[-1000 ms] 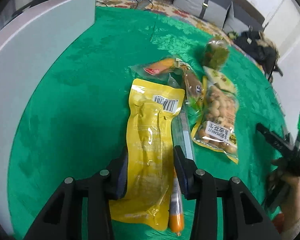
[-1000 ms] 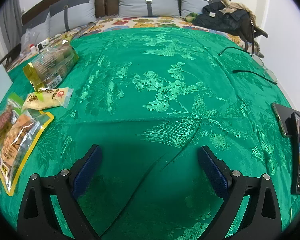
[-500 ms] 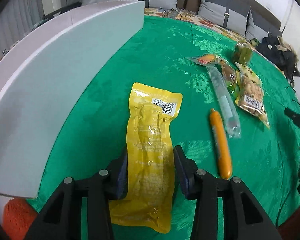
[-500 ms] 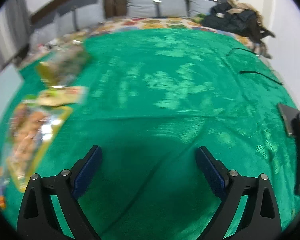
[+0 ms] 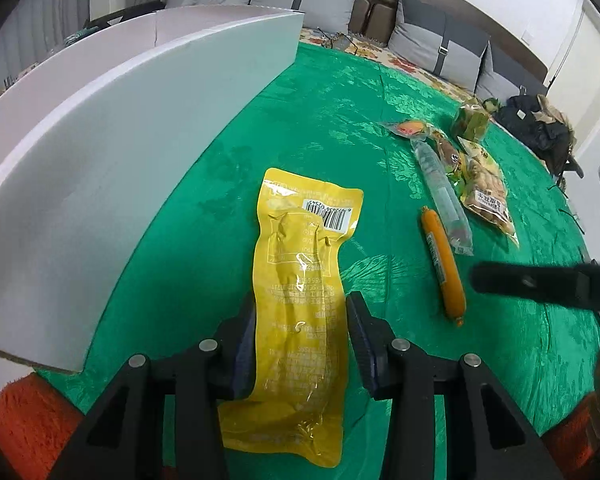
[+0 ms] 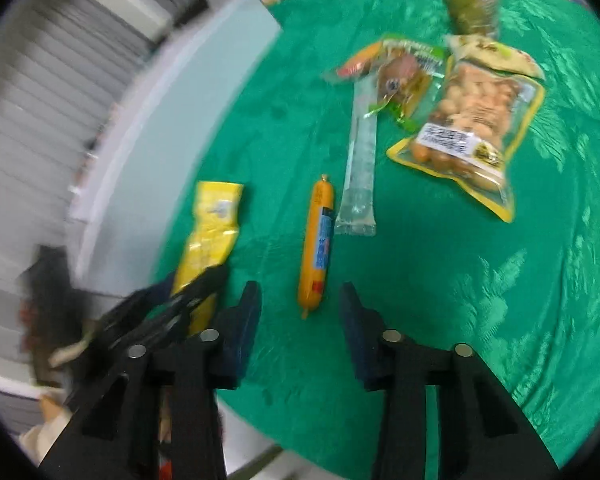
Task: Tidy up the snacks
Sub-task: 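Grasp the orange sausage with the right tool while the left tool holds the yellow pack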
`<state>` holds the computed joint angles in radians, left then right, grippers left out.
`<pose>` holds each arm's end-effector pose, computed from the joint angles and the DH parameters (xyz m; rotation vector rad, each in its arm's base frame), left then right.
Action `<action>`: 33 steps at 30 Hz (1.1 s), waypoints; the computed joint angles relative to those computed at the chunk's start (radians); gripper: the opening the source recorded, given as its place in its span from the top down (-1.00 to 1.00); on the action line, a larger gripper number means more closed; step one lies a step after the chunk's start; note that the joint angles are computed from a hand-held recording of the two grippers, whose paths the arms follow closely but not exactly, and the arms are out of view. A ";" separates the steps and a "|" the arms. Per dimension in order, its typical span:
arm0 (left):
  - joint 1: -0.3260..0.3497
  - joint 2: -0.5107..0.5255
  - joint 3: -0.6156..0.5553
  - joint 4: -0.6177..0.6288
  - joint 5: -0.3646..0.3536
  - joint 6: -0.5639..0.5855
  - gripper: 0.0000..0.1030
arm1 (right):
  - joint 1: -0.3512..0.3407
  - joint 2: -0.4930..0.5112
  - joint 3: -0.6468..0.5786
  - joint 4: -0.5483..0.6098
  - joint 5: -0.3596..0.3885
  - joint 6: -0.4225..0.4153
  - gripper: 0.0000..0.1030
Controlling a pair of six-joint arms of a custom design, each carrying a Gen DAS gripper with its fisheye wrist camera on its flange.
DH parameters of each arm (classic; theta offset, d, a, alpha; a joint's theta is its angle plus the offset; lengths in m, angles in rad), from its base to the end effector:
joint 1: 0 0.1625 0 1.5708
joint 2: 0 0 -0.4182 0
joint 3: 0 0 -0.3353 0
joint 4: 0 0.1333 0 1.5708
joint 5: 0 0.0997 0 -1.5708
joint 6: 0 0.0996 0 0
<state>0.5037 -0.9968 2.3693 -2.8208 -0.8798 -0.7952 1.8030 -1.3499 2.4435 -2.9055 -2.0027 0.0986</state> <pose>-0.2402 -0.3571 0.0966 0.4029 2.5284 -0.6455 0.1729 -0.3332 0.2087 0.1096 -2.7233 0.4239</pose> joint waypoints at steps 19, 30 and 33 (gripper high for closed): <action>0.043 -0.087 0.053 -0.181 -0.141 0.083 0.24 | 0.186 0.156 -0.079 -0.068 -0.297 0.055 0.69; -0.041 -0.173 0.069 -0.198 -0.078 0.057 0.24 | 0.483 0.270 -0.145 -0.366 -0.635 -0.200 0.69; -0.041 -0.192 0.070 -0.186 -0.064 0.045 0.24 | 0.507 0.293 -0.158 -0.401 -0.679 -0.250 0.69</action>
